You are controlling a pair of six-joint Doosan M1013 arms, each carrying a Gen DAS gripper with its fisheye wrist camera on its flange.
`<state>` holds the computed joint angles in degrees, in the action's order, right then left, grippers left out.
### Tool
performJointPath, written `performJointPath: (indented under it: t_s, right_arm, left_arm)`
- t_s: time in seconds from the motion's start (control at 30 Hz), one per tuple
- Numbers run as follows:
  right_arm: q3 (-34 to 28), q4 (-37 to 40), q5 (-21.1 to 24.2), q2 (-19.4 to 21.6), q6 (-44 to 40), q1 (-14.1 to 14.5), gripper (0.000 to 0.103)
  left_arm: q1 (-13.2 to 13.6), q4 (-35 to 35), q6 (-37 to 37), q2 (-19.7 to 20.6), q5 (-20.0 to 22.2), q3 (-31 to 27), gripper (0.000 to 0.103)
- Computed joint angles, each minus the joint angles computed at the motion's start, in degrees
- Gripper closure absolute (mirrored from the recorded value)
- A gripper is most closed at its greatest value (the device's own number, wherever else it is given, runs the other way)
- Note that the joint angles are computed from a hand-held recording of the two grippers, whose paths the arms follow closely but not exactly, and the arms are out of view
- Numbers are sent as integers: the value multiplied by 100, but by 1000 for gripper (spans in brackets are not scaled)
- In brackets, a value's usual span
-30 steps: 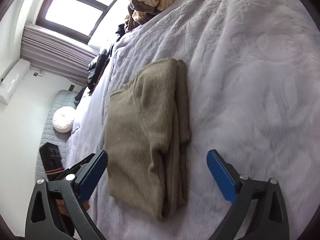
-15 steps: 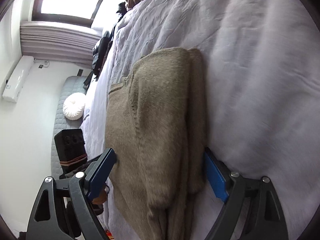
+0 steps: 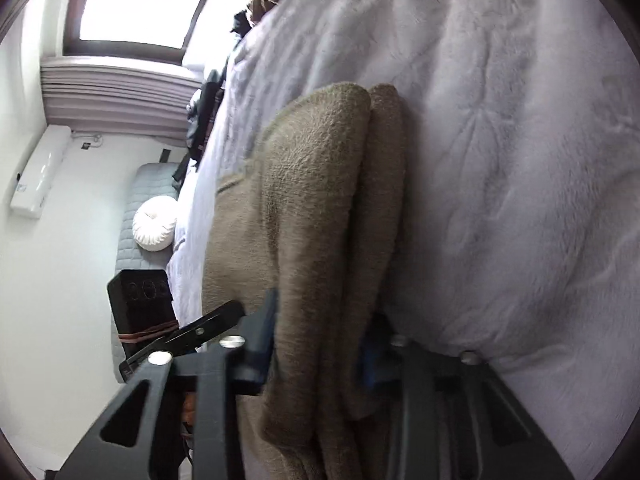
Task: Fold small clothes
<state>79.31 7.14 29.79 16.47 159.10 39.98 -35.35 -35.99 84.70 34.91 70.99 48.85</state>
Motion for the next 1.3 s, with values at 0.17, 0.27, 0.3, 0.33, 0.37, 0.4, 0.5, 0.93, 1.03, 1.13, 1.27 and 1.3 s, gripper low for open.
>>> performJointPath:
  t_s: [0.17,0.27,0.3,0.33,0.37,0.4,0.5,0.93,1.03,1.13,1.27,1.3]
  right_arm:
    - [-128,-47,-366,-14,115,109,72]
    - [-262,-92,-387,-13,175,183,72]
    - [-319,-105,-374,-3,187,209,72]
    - [-371,-126,-367,2,205,243,72]
    - [-422,-145,-375,15,229,276,72]
    - [-467,-168,-404,24,271,320,72]
    - [-554,-240,-543,45,412,449,72]
    - [-865,94,-991,459,582,960,72]
    - [-933,41,-900,588,753,1034,71]
    - [-943,-92,-703,670,1025,1099,72]
    - [-1211,-752,403,748,1686,1143,69]
    - [-1196,-894,510,713,1807,1158,69]
  left_arm:
    - [41,-40,75,-180,-7,97,54]
    - [57,-32,170,-340,7,188,54]
    - [68,-18,201,-417,29,233,54]
    - [83,-19,228,-482,39,283,54]
    - [101,-29,244,-550,45,334,54]
    - [128,-47,262,-648,41,417,54]
    - [193,-59,314,-910,-4,655,54]
    - [468,155,457,-1989,-195,2065,54]
    - [524,239,391,-2138,-261,2391,53]
    - [539,423,287,-2253,-284,2695,53]
    - [555,799,-101,-2419,-408,3076,48]
    - [602,745,-118,-2499,-529,3189,48]
